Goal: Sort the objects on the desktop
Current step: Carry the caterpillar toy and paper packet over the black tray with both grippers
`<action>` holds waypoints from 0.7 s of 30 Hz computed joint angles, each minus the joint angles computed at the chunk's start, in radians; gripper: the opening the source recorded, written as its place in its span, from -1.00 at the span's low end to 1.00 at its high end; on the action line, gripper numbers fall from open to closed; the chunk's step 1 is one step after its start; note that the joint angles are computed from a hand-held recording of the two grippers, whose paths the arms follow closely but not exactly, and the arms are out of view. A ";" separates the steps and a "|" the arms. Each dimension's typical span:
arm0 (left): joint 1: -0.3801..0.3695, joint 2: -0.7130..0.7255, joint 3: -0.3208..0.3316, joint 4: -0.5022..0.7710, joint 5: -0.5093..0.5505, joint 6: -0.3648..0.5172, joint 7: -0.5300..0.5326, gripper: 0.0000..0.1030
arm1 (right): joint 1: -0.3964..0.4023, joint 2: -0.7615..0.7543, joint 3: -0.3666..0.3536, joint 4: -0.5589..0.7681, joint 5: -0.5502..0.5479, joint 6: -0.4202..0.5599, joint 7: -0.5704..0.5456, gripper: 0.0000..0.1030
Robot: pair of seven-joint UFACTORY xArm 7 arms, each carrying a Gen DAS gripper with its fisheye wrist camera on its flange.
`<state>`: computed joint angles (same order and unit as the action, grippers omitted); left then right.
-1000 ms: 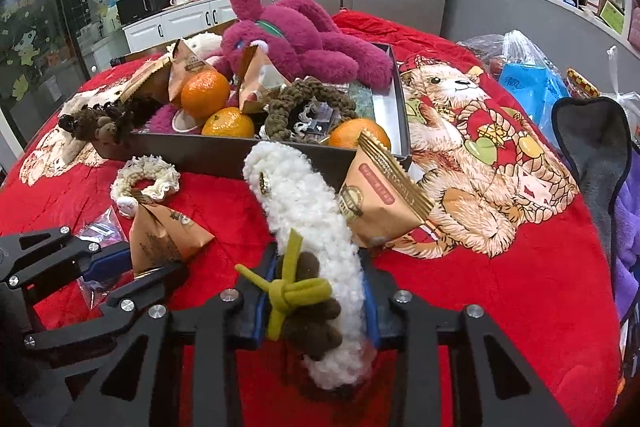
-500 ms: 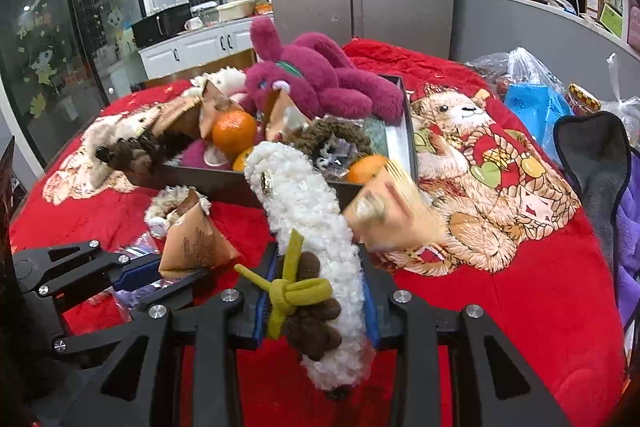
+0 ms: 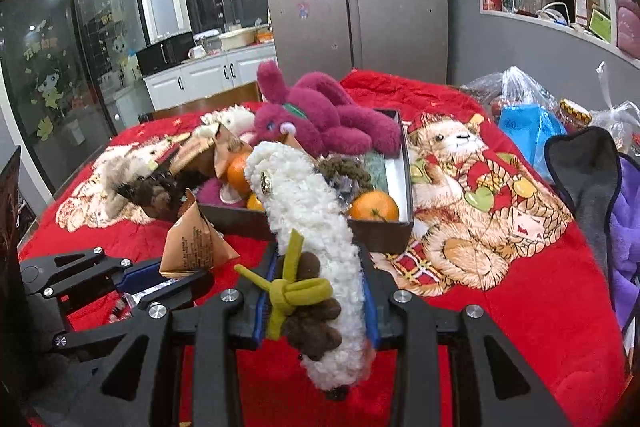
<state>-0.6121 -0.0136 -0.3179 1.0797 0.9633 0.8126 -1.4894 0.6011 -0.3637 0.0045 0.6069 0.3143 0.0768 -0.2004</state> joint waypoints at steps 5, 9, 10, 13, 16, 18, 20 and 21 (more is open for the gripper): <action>0.005 -0.028 -0.004 -0.008 0.011 0.009 -0.012 -0.61 | 0.058 -0.003 -0.034 0.001 0.026 -0.014 -0.026 -0.30; 0.016 -0.039 -0.009 -0.012 0.007 0.011 -0.012 -0.61 | 0.057 0.000 -0.018 -0.001 0.028 -0.029 -0.016 -0.30; 0.020 -0.042 -0.009 -0.014 0.006 0.007 -0.013 -0.61 | 0.064 0.001 -0.023 0.000 0.031 -0.033 -0.016 -0.30; 0.029 -0.045 -0.011 -0.016 0.005 0.011 -0.008 -0.61 | -0.061 0.005 0.092 -0.005 -0.048 -0.058 0.061 -0.30; 0.040 -0.055 -0.007 -0.026 -0.007 0.000 -0.005 -0.61 | -0.138 0.017 0.153 0.010 -0.118 -0.053 0.143 -0.30; 0.053 -0.065 -0.003 -0.035 -0.018 -0.014 -0.003 -0.61 | -0.095 0.026 0.112 0.026 -0.121 -0.041 0.145 -0.30; 0.065 -0.077 -0.004 -0.042 -0.021 -0.016 -0.004 -0.61 | -0.140 0.031 0.155 0.041 -0.162 -0.043 0.188 -0.30; 0.071 -0.084 -0.004 -0.045 -0.019 -0.015 -0.007 -0.61 | -0.142 0.035 0.158 0.052 -0.177 -0.036 0.197 -0.30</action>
<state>-0.5411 -0.0975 -0.3224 1.0344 0.9439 0.7973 -1.4965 0.4587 -0.3288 0.1630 0.6591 0.1375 0.0406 -0.0035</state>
